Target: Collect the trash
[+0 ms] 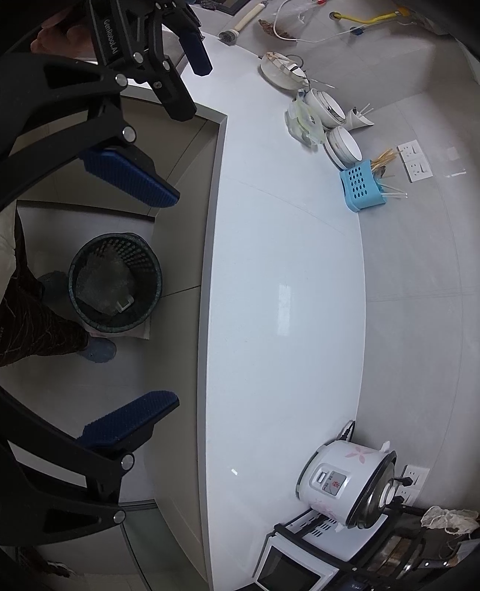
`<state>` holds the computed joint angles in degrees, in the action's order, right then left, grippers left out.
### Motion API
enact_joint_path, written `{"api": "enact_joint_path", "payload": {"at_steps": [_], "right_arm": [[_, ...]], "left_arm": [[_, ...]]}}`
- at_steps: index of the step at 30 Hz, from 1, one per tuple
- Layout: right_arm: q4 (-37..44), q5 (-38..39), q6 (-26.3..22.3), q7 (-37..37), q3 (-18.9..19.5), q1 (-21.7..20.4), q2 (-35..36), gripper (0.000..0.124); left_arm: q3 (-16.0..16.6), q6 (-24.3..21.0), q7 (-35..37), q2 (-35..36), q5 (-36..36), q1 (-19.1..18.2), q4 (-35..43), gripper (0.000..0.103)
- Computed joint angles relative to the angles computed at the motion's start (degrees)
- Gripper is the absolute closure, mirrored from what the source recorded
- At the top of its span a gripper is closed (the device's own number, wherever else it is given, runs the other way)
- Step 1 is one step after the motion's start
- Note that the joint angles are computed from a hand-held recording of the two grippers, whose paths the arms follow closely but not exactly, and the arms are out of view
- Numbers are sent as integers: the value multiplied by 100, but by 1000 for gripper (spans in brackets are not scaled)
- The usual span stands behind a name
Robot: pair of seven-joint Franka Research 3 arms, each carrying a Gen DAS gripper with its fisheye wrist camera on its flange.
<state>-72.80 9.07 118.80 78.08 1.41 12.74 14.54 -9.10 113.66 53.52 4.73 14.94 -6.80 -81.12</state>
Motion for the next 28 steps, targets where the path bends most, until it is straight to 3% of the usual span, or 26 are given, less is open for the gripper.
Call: {"api": "enact_joint_path", "payload": {"at_steps": [28], "right_arm": [[105, 189, -211, -82, 12, -40, 116, 28]], "left_arm": [[3, -19, 25, 13, 83, -11, -52, 6]]}}
